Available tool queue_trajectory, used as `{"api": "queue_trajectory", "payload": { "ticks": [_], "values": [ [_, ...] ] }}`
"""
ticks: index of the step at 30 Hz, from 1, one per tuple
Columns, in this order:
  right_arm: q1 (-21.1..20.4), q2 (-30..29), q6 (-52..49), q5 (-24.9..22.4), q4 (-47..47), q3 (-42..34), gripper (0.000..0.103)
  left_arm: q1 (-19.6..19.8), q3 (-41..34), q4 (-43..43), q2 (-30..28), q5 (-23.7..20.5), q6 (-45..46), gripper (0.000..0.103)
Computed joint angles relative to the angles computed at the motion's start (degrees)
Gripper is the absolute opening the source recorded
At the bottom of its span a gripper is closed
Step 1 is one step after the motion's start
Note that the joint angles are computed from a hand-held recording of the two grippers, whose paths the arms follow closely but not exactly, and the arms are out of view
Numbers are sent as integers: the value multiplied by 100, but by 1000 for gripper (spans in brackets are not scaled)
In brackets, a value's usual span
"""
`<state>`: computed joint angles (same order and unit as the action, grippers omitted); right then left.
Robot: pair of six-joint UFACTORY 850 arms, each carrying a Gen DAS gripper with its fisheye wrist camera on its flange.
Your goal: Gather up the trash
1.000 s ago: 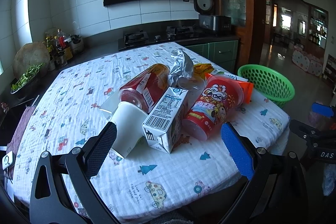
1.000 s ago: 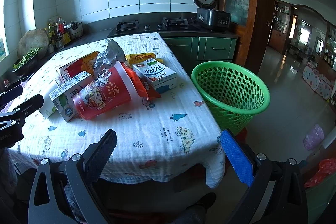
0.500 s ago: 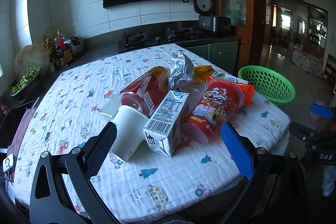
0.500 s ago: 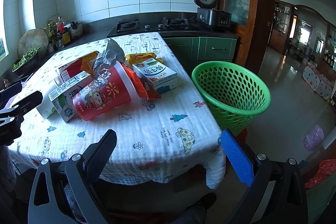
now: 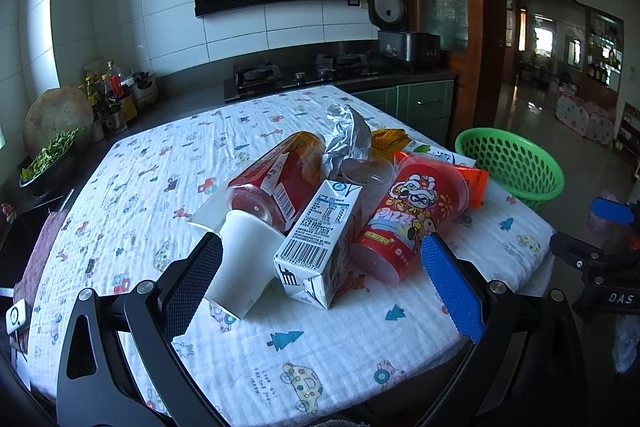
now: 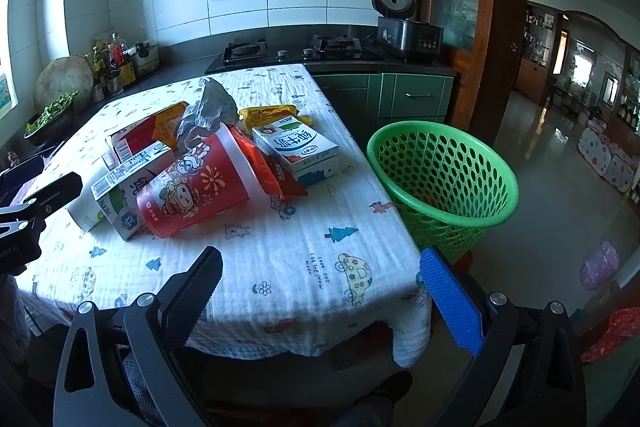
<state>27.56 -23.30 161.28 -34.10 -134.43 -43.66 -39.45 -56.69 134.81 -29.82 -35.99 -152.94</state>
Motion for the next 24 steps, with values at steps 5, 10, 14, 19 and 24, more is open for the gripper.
{"api": "queue_trajectory", "payload": {
  "ticks": [5,10,14,19,24],
  "values": [
    [-28,-16,29,6,-89,-27,96,50,-50,41,-20,42,7,98],
    [-108,6,121,54,-361,-79,96,123,-48,113,-8,68,-63,98],
    [-146,19,-37,110,-491,-199,96,196,-39,117,22,74,-66,97],
    [-262,-46,58,399,-961,-508,96,308,-50,176,48,140,-110,96],
    [-335,-291,-102,758,-1235,-1056,95,423,-49,262,43,223,-207,94]
  ]
}}
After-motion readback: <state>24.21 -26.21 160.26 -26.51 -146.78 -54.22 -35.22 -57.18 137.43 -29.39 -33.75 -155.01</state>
